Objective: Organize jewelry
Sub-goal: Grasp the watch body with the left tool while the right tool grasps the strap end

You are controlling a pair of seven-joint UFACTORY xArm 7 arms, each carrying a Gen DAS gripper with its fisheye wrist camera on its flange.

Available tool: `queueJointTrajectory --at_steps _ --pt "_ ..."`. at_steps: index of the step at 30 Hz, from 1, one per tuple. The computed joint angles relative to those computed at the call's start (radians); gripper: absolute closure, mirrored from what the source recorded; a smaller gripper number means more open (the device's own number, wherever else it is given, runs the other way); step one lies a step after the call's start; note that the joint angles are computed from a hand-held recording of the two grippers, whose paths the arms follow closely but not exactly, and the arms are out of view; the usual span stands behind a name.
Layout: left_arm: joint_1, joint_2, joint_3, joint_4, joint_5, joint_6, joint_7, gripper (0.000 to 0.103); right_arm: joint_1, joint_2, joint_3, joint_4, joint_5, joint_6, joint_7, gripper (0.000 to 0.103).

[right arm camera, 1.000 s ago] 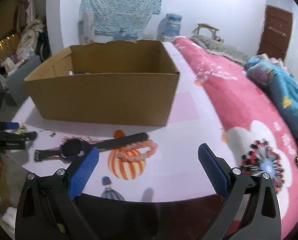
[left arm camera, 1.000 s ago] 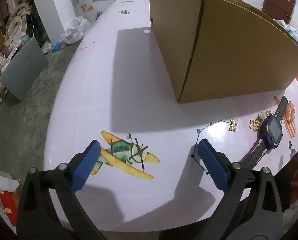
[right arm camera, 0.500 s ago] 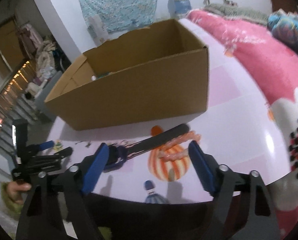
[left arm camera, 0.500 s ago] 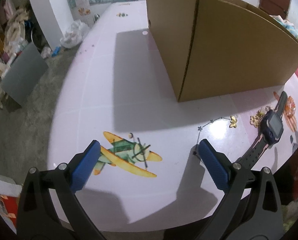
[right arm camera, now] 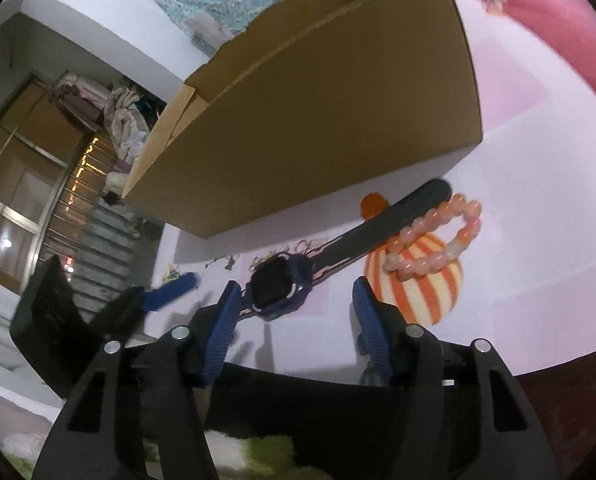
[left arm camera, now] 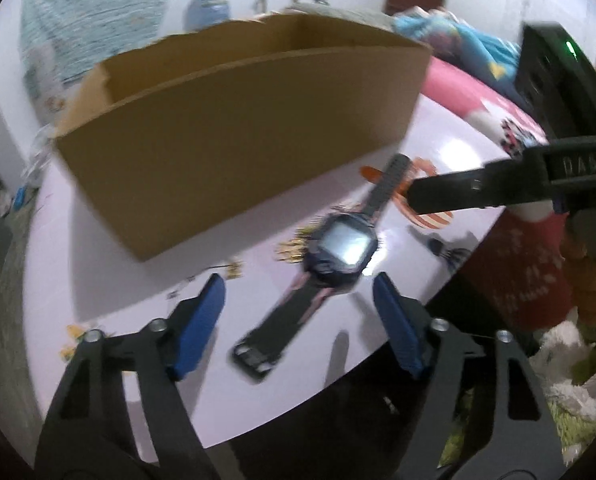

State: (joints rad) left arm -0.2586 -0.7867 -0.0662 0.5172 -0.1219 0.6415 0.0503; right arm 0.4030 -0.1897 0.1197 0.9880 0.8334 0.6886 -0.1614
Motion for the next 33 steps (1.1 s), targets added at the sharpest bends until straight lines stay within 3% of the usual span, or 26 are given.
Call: queueJointTrajectory --at_steps 3,7,13,21,29,33 --pt "-0.027 0.041 0.004 0.011 -0.021 -0.002 0.007 0.047 0.001 0.031 -0.015 0.022 0.072 0.053 -0.022 0.050" --pt "-0.009 0.078 -0.023 0.024 0.015 0.003 0.008 0.056 -0.015 0.064 -0.012 0.036 0.149 0.088 -0.037 0.051" --pt "-0.007 0.107 -0.027 0.042 0.031 0.012 0.014 0.058 -0.047 0.093 -0.010 0.031 0.267 0.116 -0.064 0.051" --pt "-0.010 0.126 -0.015 0.052 0.020 0.001 0.020 0.059 -0.082 0.127 -0.007 0.013 0.509 0.190 -0.123 0.051" --pt "-0.058 0.101 0.048 0.019 -0.072 -0.029 0.091 0.064 -0.080 0.143 0.025 0.039 0.446 0.172 -0.077 0.051" --pt "-0.056 0.090 0.056 0.009 -0.094 -0.033 0.112 0.064 -0.072 0.144 0.029 0.043 0.442 0.156 -0.051 0.059"
